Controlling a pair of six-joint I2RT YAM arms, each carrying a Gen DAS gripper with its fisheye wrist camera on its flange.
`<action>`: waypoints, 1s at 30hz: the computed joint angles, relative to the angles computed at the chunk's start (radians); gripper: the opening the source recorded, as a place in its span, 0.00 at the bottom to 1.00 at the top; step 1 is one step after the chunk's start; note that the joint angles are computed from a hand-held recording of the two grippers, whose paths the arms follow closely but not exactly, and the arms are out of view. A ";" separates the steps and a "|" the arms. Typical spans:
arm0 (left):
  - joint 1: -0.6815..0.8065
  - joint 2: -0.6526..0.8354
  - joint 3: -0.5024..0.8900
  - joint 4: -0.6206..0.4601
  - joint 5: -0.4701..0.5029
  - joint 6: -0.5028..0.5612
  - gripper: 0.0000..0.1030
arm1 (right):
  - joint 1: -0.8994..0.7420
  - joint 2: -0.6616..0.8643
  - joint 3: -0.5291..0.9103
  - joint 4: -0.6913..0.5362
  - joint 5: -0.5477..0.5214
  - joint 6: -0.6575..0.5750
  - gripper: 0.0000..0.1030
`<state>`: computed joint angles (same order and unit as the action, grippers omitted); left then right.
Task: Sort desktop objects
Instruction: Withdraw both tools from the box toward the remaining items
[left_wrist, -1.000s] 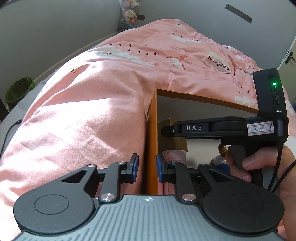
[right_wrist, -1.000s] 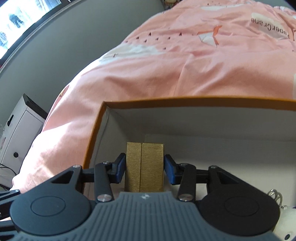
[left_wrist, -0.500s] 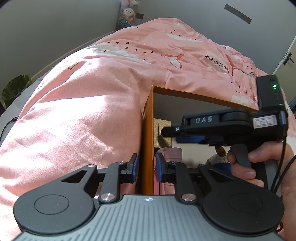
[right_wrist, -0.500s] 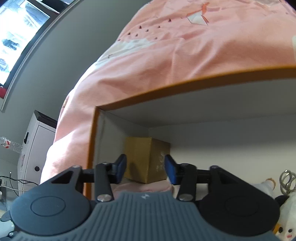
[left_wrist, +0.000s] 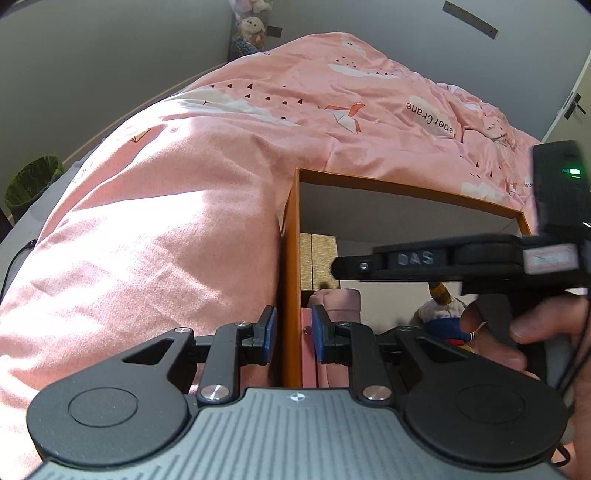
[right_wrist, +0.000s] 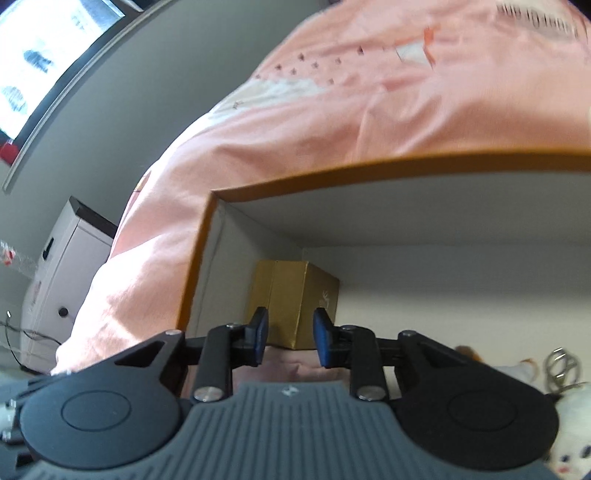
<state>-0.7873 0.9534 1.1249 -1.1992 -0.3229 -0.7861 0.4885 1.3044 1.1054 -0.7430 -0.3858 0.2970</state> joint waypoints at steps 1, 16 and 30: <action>-0.012 0.003 0.005 -0.006 -0.007 -0.005 0.22 | 0.003 -0.025 -0.002 -0.011 0.014 -0.021 0.30; -0.391 0.094 0.175 -0.161 -0.225 -0.187 0.26 | -0.025 -0.597 -0.145 -0.206 0.142 -0.287 0.34; -0.668 0.246 0.201 -0.114 -0.078 -0.224 0.49 | -0.669 -0.764 -0.201 -0.775 -0.097 -0.714 0.34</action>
